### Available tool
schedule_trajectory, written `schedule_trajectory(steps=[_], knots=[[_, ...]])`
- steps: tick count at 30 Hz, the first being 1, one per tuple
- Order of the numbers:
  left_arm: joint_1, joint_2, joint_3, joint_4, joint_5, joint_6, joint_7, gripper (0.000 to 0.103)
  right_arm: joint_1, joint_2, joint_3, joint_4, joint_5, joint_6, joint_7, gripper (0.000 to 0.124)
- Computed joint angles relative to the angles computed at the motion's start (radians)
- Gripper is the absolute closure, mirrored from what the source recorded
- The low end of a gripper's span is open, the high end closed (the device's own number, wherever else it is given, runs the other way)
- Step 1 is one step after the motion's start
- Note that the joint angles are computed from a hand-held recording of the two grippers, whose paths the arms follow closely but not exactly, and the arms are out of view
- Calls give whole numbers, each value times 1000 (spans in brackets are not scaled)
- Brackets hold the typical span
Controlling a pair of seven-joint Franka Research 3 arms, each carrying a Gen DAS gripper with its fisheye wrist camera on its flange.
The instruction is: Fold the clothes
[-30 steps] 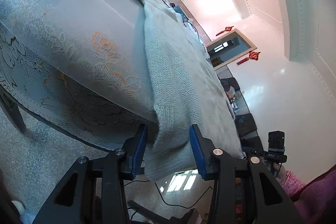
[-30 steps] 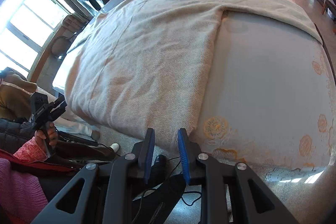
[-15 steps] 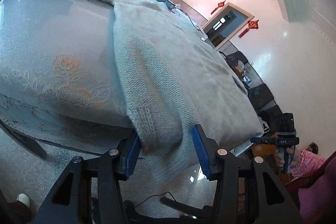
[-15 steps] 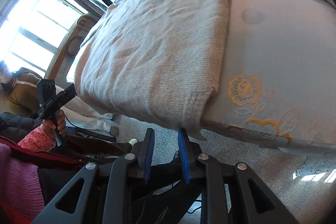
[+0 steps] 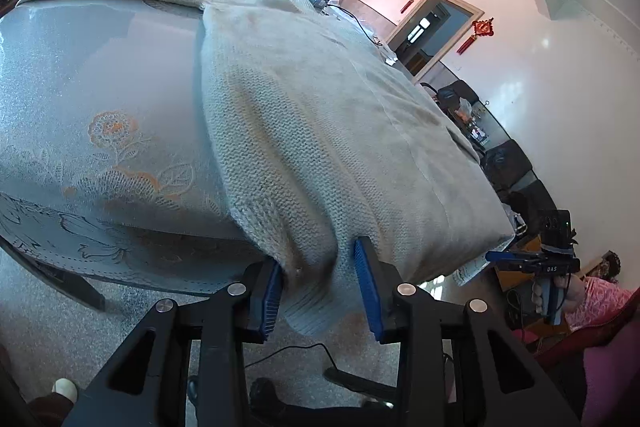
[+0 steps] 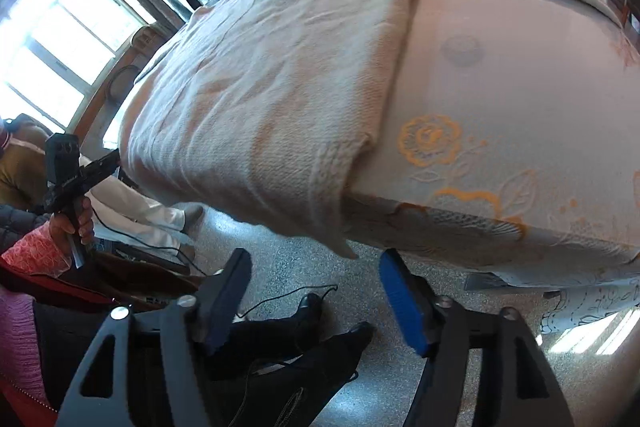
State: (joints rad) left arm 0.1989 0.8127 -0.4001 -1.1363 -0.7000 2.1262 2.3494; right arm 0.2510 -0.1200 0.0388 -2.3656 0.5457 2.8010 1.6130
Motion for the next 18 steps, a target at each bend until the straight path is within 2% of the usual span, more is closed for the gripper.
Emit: schedule_trajectory(steps=[5, 8, 10, 11, 12, 13, 14, 18], knots=[[-3, 25, 2, 43, 14, -37, -18, 59, 23, 64, -14, 62, 171, 1, -170, 40], [1, 25, -1, 41, 10, -40, -18, 59, 17, 108, -5, 108, 229, -21, -237, 44], [3, 22, -1, 34, 7, -36, -17, 59, 11, 133, 4, 132, 233, -20, -242, 57], [4, 21, -1, 32, 6, -36, -16, 60, 7, 141, 7, 136, 231, -21, -230, 77], [6, 22, -3, 33, 4, -40, -12, 60, 3, 151, 9, 144, 220, -29, -207, 104], [9, 23, -5, 35, 2, -47, -6, 68, -1, 154, 11, 147, 221, -34, -205, 113], [9, 22, -4, 35, 5, -51, -2, 74, -4, 158, 13, 149, 222, -40, -204, 114], [4, 15, 3, 36, 20, -66, 16, 89, -14, 154, 16, 157, 191, -95, -223, 117]])
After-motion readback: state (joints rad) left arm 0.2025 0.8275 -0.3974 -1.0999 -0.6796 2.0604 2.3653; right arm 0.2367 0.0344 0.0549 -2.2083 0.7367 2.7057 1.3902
